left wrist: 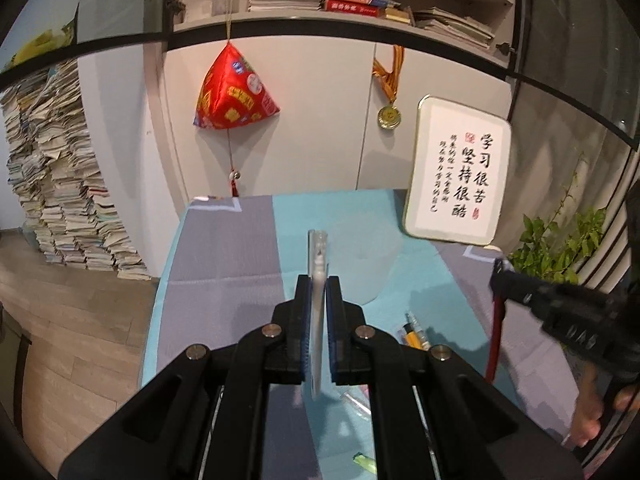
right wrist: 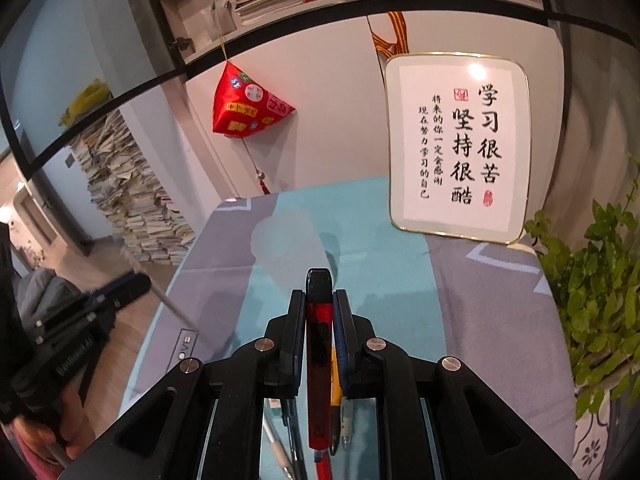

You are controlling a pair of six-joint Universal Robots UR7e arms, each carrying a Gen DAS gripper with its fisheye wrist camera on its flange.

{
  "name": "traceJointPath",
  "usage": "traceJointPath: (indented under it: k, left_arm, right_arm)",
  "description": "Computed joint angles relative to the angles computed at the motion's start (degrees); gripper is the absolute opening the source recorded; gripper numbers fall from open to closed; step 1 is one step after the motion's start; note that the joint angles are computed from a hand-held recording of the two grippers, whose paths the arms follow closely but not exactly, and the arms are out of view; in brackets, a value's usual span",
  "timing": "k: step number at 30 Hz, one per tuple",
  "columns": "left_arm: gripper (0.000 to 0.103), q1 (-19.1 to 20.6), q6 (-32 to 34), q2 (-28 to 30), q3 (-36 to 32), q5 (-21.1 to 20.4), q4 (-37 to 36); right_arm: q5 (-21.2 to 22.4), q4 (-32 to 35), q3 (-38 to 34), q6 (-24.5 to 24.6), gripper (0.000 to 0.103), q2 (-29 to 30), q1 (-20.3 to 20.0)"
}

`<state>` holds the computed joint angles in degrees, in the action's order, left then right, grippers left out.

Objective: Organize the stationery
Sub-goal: 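Lift the white pen toward the clear cup with the left tool while the right tool lifts the red marker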

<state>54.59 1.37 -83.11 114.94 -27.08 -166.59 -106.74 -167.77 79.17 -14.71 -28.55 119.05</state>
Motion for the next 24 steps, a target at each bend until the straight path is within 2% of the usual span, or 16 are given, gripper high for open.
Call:
traceJointPath:
  k: [3,7,10,12,14,15,19,24]
  left_arm:
    - [0.005,-0.95,2.04,0.53,-0.97,-0.31,-1.15]
    - [0.005,-2.07,8.59,3.40,-3.56,0.35,-5.55]
    - [0.009,-1.67,7.10,3.84,-4.59,-0.16,-1.73]
    - [0.010,-0.54,4.79,3.37,-4.14,-1.78,1.79]
    - [0.035,1.84,0.84,3.60,-4.10,-3.86,8.58]
    - [0.039,2.64,-0.12,4.01,-4.21,-4.50,10.31]
    - [0.038,7.51,-2.77,7.76,-7.11,-7.76,18.97]
    - [0.038,11.11,0.63,13.19,-10.45,-7.58,19.58]
  right_arm:
    - [0.16,-0.21,0.78,0.49,0.014,-0.44,-0.32]
    - [0.66,-1.16,2.15,1.08,0.014,-1.28,-0.87]
    - [0.89,-1.44,3.31,1.68,0.014,-2.04,-1.45]
    - [0.77,-1.55,4.05,1.96,0.014,-2.60,-1.82]
    - [0.60,-1.79,4.41,2.07,0.014,-2.90,-2.11]
    - [0.49,-1.80,4.48,2.12,0.014,-2.93,-2.27]
    - [1.30,-1.26,4.61,2.90,0.014,-2.86,-2.99]
    - [1.82,-1.23,4.91,3.58,0.014,-2.87,-3.81]
